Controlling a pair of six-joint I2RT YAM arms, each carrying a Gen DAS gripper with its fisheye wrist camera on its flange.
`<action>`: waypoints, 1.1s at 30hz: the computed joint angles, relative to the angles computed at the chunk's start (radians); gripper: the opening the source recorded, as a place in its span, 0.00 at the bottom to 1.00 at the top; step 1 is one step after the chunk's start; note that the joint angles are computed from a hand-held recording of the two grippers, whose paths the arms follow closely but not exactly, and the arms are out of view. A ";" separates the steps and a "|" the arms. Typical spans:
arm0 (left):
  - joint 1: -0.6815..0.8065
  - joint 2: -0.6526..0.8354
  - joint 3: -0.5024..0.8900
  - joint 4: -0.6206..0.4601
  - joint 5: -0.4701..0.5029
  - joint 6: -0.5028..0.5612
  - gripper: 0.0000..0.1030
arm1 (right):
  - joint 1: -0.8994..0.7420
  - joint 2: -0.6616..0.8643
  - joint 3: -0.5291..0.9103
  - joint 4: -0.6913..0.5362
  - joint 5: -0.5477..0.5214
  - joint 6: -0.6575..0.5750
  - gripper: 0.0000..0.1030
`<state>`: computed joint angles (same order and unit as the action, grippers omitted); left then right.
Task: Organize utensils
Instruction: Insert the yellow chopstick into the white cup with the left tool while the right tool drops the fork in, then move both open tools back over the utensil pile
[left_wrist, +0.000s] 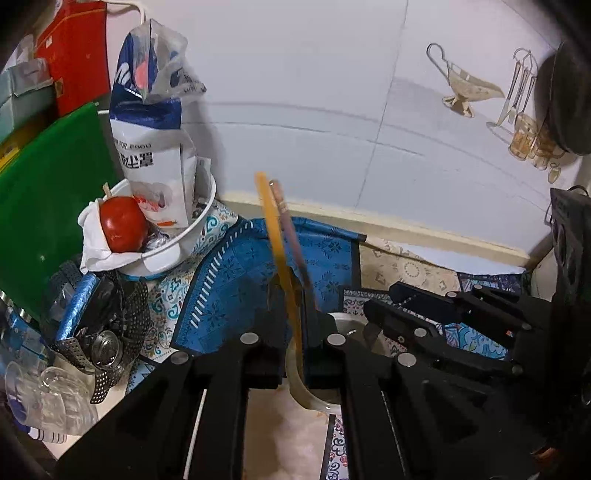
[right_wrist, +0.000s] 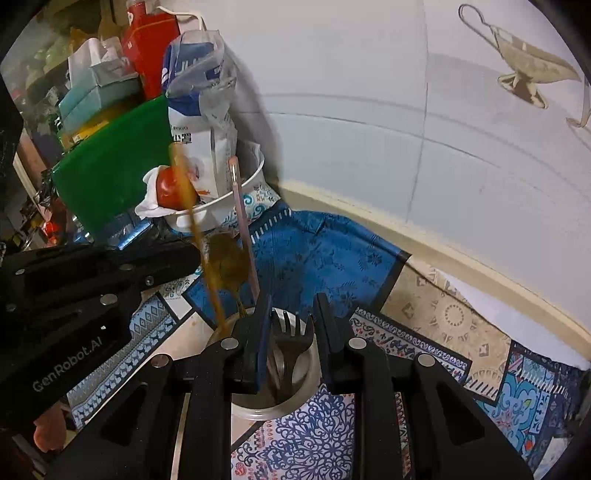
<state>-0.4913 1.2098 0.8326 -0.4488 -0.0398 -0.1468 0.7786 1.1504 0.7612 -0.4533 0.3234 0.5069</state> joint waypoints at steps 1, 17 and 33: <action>-0.003 0.002 -0.002 0.000 -0.005 0.000 0.04 | -0.001 -0.003 0.001 -0.005 -0.002 0.001 0.21; -0.044 -0.151 -0.010 -0.094 -0.050 -0.017 0.07 | 0.122 -0.109 0.049 -0.157 0.115 0.060 0.28; -0.272 -0.292 -0.002 -0.221 -0.079 -0.076 0.33 | 0.610 -0.252 0.160 -0.827 0.542 0.754 0.38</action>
